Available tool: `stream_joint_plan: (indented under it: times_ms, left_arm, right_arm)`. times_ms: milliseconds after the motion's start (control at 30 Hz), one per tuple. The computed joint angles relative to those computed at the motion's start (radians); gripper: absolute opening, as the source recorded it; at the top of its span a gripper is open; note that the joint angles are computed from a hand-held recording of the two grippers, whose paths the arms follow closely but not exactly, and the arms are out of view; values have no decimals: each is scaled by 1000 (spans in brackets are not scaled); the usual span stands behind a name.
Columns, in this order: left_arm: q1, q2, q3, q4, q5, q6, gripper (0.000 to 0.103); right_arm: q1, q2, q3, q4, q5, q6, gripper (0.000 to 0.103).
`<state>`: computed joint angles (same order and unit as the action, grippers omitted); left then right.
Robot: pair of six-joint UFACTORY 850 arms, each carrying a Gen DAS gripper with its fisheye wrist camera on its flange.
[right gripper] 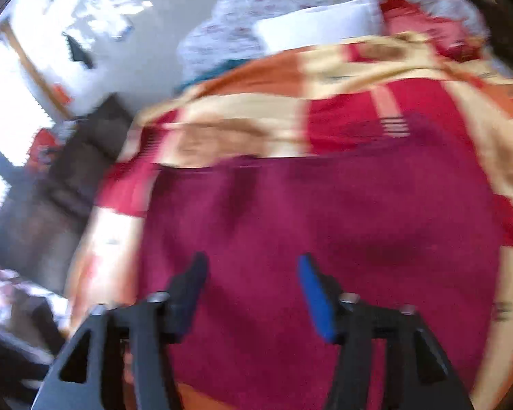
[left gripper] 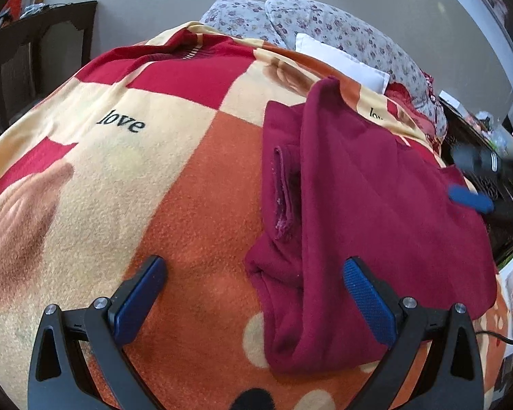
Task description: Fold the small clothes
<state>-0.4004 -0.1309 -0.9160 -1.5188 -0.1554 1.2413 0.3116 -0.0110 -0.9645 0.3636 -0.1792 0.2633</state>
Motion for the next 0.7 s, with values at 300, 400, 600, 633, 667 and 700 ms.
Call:
stream_joint_plan:
  times_ms: [300, 400, 600, 633, 667, 700]
  left_arm:
    - [-4, -4, -6, 162, 5, -138, 103]
    - [-3, -9, -11, 171, 2, -146, 103]
    - [-2, -10, -10, 148, 2, -127, 103]
    - [-4, -10, -11, 159, 6, -136, 103]
    - [-5, -9, -10, 162, 8, -138, 103]
    - [-6, -9, -10, 164, 9, -141, 103]
  right_arm:
    - [125, -426, -528, -361, -361, 136, 84]
    - [139, -502, -613, -459, -443, 206, 85]
    - [135, -571, -689, -412, -514, 120, 99]
    - [138, -581, -703, -423, -528, 128, 100]
    - [141, -597, -723, -441, -549, 130, 100]
    - [147, -612, -742, -468, -573, 139, 100]
